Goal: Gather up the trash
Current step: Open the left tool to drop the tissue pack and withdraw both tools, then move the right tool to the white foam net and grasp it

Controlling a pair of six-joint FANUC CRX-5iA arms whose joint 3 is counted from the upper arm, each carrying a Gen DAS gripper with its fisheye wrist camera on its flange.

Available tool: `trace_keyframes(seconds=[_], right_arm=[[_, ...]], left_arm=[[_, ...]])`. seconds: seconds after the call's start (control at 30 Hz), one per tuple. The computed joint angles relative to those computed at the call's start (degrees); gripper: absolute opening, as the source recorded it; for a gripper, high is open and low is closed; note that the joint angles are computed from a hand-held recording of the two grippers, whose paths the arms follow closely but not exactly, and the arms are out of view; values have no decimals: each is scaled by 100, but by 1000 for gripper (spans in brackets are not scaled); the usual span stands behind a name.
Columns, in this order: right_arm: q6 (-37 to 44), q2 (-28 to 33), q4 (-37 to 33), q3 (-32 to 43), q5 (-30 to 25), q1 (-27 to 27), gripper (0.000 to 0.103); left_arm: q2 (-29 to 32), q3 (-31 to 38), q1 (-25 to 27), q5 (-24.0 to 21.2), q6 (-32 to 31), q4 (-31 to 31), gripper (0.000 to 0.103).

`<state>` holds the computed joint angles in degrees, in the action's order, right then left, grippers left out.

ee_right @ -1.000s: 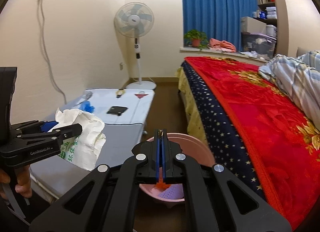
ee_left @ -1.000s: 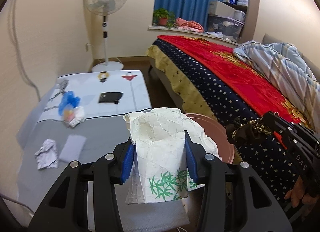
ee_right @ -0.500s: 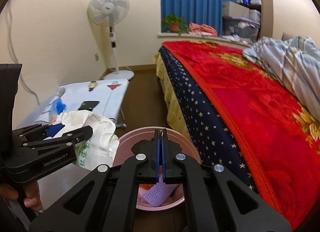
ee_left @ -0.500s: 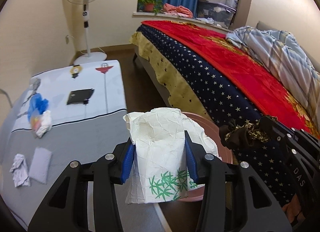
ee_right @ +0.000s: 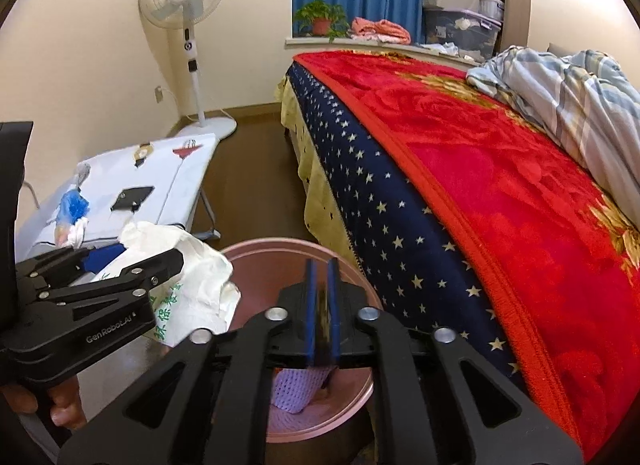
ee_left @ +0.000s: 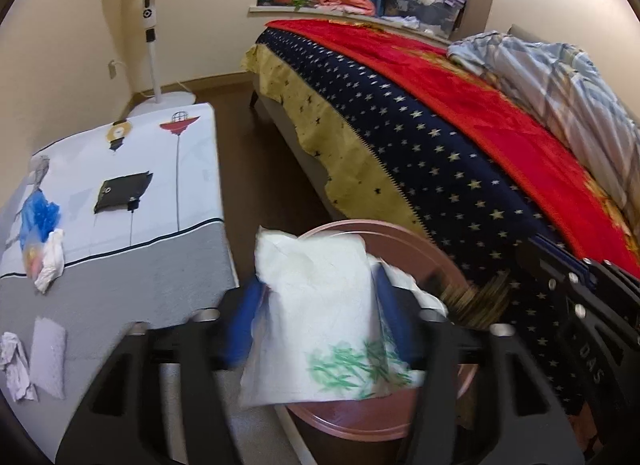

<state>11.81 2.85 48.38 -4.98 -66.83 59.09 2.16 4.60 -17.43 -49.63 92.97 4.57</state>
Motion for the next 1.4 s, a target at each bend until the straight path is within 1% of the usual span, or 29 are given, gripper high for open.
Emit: trace_keyframes(seconds=[0.03,0.07,0.13,0.2,0.23,0.27,0.37,0.47,0.53,0.57,0.6,0.63,0.73,0.8,0.83,0.9,0.93,1.0,1.07,1.1,1.13,1.17,1.27,1.3,1.37,1.4], right_arm=[[13,39,-23,37,-73,5,52],[-72,59,44,18,-135,27,69],[-163,56,189,-42,-176,50,71],[-100,57,193,-24,-163,69,77],[-102,60,193,-9,-168,80,81],[-107,67,191,19,-170,99,85],[-86,69,277,76,-107,179,91],[-127,67,518,147,-34,326,93],[-340,16,776,126,133,425,95],[-442,-7,886,118,212,469,95],[-555,-40,1008,96,299,517,96],[-720,-85,1187,65,430,601,96],[-1040,-147,1579,6,641,843,97],[-1162,-135,1801,6,713,1013,97],[-1177,-122,1881,17,702,1084,97],[-1190,-36,2197,48,661,1289,98],[-1167,2,2264,77,620,1351,98],[-1108,97,2377,162,471,1543,98],[-1296,140,2431,196,354,1734,98],[-1387,144,2414,200,338,1803,98],[-1497,136,2392,177,321,1879,98],[-1611,143,2366,160,291,1957,98],[-1770,225,2219,160,210,2104,98],[-1710,265,2090,207,225,2122,98],[-1504,368,1826,334,390,2086,98],[-1439,427,1799,365,452,2057,98]], left_arm=[[18,96,-43,-64,322,-287,89],[-17,86,-54,-21,498,-419,90],[-98,-22,-1,86,578,-404,92],[-112,-12,50,-29,539,-365,92],[-137,-2,66,-83,536,-395,92],[-185,10,69,-124,570,-478,92],[-460,-63,89,-65,774,-756,92],[-930,-249,142,151,1110,-1034,93],[-1223,-309,210,134,1287,-1205,95],[-1488,-499,357,265,1171,-1073,95],[-1609,-568,413,293,1124,-1053,95],[-1837,-635,493,229,1050,-1146,95],[-2244,-699,580,-24,885,-1479,95],[-2619,-906,793,-102,596,-1449,95],[-2937,-1157,1050,-89,313,-1268,95],[-3308,-1428,1412,-118,57,-1072,95],[-3529,-1596,1691,-181,-120,-899,95],[-3898,-1916,2402,-343,-605,-322,95],[-4313,-2272,3212,-451,-1159,301,95],[-4548,-2460,3617,-440,-1445,549,95],[-4680,-2574,3822,-417,-1621,689,95],[-4863,-2749,4145,-385,-1941,955,95],[-5209,-3159,4807,-363,-2638,1608,95],[-5261,-3253,4938,-380,-2771,1758,95],[-5320,-3406,5016,-276,-2779,1774,95],[-5290,-3384,4897,-211,-2624,1559,95]])
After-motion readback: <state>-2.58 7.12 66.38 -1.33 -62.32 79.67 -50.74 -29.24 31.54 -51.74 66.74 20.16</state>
